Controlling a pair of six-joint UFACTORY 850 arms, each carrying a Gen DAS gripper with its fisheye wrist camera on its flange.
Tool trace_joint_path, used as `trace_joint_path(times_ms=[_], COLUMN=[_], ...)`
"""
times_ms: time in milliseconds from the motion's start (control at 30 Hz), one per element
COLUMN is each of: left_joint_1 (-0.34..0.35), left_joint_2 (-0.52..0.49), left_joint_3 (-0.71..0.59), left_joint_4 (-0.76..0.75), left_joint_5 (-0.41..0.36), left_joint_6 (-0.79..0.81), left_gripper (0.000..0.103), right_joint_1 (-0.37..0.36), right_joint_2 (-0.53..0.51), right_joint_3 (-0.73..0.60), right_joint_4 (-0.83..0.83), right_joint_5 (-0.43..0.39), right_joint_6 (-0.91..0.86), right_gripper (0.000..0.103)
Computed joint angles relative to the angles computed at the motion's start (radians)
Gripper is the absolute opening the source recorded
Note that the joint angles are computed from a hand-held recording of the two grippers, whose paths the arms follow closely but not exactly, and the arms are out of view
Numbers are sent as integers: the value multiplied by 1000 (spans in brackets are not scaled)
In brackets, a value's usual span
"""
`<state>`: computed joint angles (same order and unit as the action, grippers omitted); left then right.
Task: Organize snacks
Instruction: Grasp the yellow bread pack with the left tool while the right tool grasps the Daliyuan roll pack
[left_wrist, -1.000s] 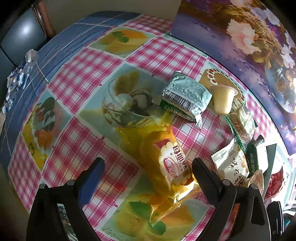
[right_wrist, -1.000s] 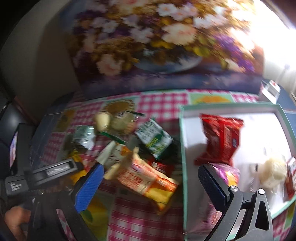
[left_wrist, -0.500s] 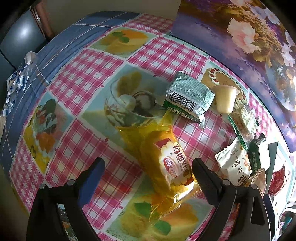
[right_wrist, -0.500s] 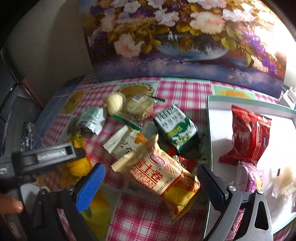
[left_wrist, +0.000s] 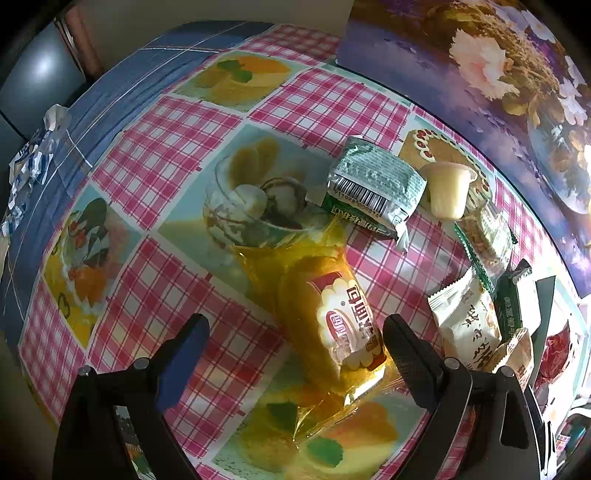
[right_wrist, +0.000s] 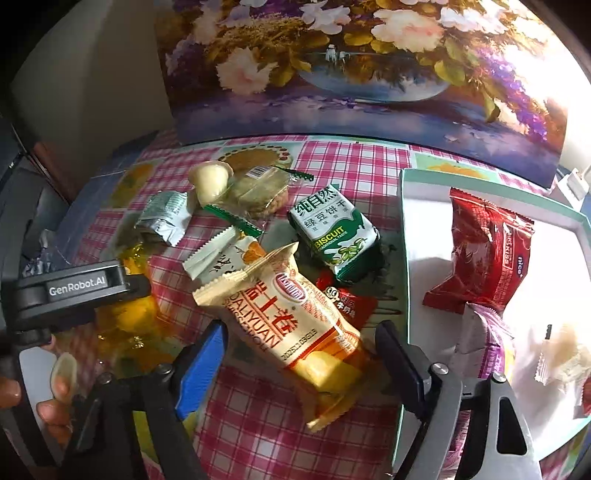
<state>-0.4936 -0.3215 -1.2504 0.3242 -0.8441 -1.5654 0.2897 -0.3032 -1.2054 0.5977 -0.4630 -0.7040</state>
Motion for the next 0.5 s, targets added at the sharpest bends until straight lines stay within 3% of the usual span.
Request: trace_joint_path(times_ms=[133,267,467,500], left_joint_1=[-2,-3,-4,-4], left_joint_2=[-9,-12,-6,-5], left_joint_3=[-5,-4,1,1], left_joint_4=[-8,-7,-10,-11], left_joint_5=[5,10,45,52], left_joint_6=[18,28,32,33], left_gripper=[95,92,67,62], right_joint_1=[9,19,6,4], right_joint_2=[4,11,10,9], right_joint_3=[9,18,12,10], right_joint_4=[-30,-82,-57,-47], right_joint_5=[27,53,35,33], right_joint_6=[11,52,59,51], right_gripper=[84,74,64,52])
